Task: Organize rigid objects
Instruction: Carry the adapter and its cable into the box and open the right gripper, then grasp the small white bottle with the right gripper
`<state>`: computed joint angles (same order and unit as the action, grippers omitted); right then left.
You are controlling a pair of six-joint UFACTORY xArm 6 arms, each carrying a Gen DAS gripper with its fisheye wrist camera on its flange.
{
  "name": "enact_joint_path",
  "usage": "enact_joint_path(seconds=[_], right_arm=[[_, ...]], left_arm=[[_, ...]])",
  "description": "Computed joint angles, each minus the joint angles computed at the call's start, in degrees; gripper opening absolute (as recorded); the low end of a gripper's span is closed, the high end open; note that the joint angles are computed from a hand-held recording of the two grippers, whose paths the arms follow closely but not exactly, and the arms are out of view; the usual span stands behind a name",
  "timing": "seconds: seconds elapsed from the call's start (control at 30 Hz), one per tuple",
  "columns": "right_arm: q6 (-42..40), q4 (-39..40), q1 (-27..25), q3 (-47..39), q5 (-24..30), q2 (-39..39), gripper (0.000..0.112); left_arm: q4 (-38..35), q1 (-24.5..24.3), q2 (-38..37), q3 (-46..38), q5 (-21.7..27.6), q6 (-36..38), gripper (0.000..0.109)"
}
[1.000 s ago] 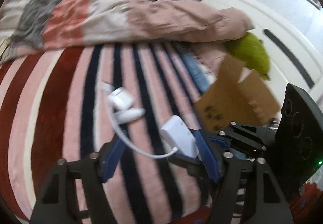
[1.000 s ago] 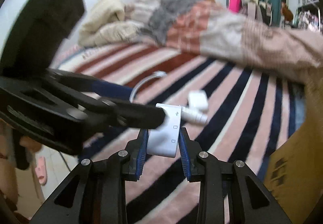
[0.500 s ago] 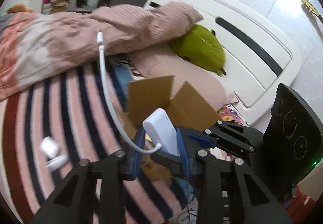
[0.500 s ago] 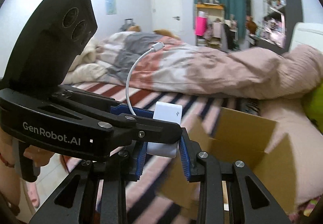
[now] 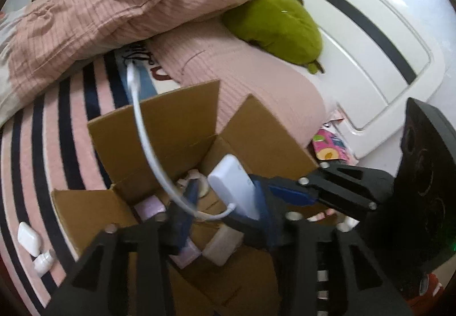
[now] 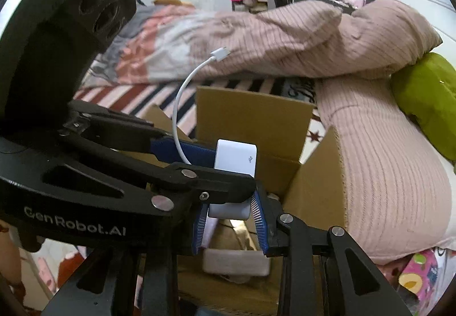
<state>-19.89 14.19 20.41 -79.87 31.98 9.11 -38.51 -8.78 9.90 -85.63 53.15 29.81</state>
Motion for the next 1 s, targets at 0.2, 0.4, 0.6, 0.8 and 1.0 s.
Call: enact_joint_path(seconds=[0.2,0.4,0.6,0.8,1.0], right_arm=[[1.90,-4.25,0.35,2.13,-0.05,-1.41,0.041],[1.77,-3.81,2.75,3.91,-1.57,-3.68,0.044],[-5.62,6.10,8.42,2.85,-2.72,-3.53,0.045],[-12.79,14.10,15.20,-4.28,0.39,3.32,0.046],[-9.09,12.99,18.76,-13.54,2.53,15.49,0.063]], left_arm=[[0.52,1.12,-4.16,4.24,-3.14,1.32,0.065],[0.82,5.18,-13.75,13.00,-8.09,3.30,0.069],[2.79,13.37,-22.24,23.49,-13.97,3.69,0.072],[0.61,23.19,-24.04,30.91,-16.67,7.13,0.072],[-2.65,29.41,-20.07,34.17,-18.33,11.36,0.072]])
